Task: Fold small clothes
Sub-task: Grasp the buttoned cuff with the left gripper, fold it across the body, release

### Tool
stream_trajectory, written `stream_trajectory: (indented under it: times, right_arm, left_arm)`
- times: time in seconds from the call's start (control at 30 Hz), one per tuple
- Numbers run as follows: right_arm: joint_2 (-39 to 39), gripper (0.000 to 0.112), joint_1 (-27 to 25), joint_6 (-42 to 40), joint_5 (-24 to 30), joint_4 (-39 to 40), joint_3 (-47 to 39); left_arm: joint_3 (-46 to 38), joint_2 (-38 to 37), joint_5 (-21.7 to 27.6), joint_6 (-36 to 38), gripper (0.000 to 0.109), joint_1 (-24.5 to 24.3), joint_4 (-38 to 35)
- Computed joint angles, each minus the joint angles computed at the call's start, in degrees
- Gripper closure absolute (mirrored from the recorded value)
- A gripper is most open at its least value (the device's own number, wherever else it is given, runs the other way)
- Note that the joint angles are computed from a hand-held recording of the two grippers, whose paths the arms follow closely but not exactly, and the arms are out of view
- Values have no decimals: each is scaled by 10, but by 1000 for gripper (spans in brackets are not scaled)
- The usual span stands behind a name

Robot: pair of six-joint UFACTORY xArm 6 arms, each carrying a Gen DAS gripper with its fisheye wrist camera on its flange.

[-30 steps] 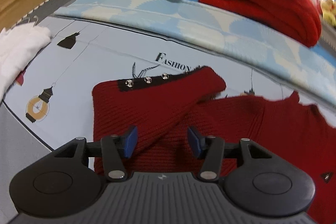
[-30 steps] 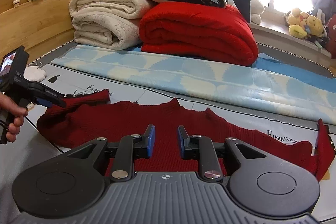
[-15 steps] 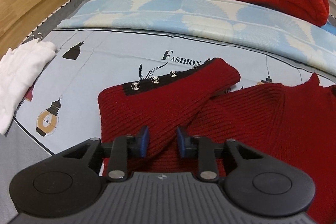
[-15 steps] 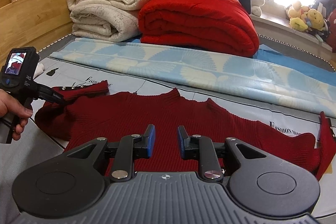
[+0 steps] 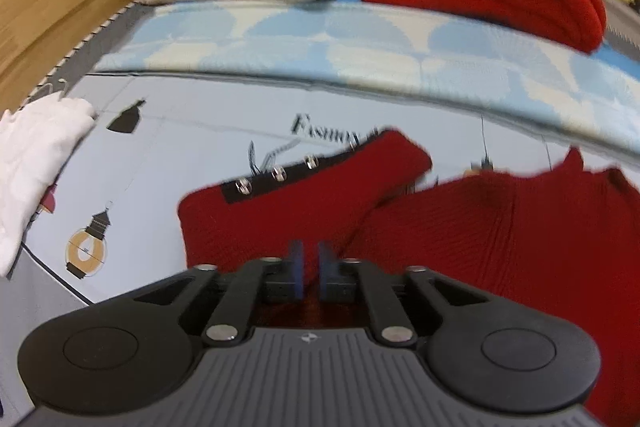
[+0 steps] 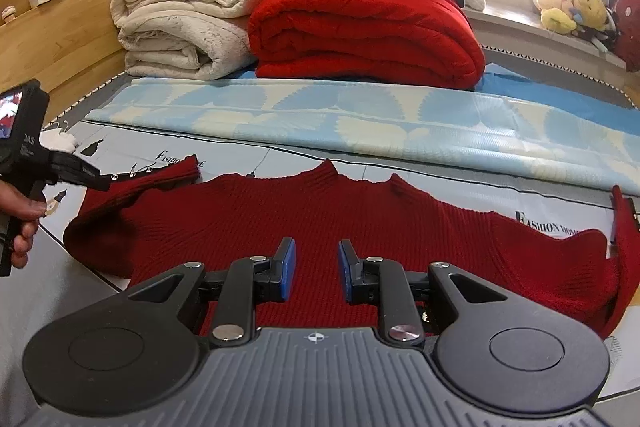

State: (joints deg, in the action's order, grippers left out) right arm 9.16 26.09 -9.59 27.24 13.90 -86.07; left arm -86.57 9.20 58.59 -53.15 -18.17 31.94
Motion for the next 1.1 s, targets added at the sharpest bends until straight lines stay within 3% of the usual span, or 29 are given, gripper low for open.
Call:
stream_trajectory:
  times: [0.03, 0.07, 0.27, 0.3, 0.37, 0.47, 0.57, 0.67, 0.77, 0.83, 0.9, 0.93, 1.03, 1.1]
  right_arm:
    - [1, 88, 0, -2, 0, 0, -1]
    - [1, 88, 1, -4, 0, 1, -1]
    - [6, 88, -2, -8, 5, 4, -5]
    - [6, 88, -2, -8, 7, 4, -6]
    - [8, 88, -2, -5, 9, 3, -8]
    - [10, 88, -2, -2, 12, 5, -10]
    - [10, 88, -3, 0, 13, 7, -11]
    - [11, 88, -5, 1, 17, 17, -13]
    - [15, 88, -9, 10, 27, 31, -19]
    - [17, 88, -13, 25, 32, 36, -23]
    - [21, 88, -18, 57, 36, 24, -27]
    - [22, 88, -20, 74, 38, 16, -27]
    - [33, 88, -32, 149, 52, -13, -37]
    - [37, 88, -44, 214, 66, -18, -40]
  left_arm:
    - [-1, 3, 6, 5, 67, -3, 5]
    - [-2, 7, 12, 10, 61, -7, 14]
    - [-6, 26, 26, 33, 61, -12, 27]
    - [-6, 28, 26, 34, 62, -12, 30]
    - [-10, 31, 31, 35, 80, -12, 38]
    - [-16, 32, 38, 33, 95, -11, 39]
    - [-31, 36, 58, 19, 100, -18, 61]
    - [-40, 27, 49, -16, 101, -18, 71]
    - [-50, 10, 11, -48, 102, -22, 76]
    - [-48, -9, -46, -72, 102, -22, 44]
    - [-29, -28, -135, -71, 103, -25, -10]
    - [-20, -34, -178, -63, 109, -30, -39]
    - [-7, -32, -272, 18, 109, -53, -184]
    - [-27, -10, -266, 118, 109, -71, -286]
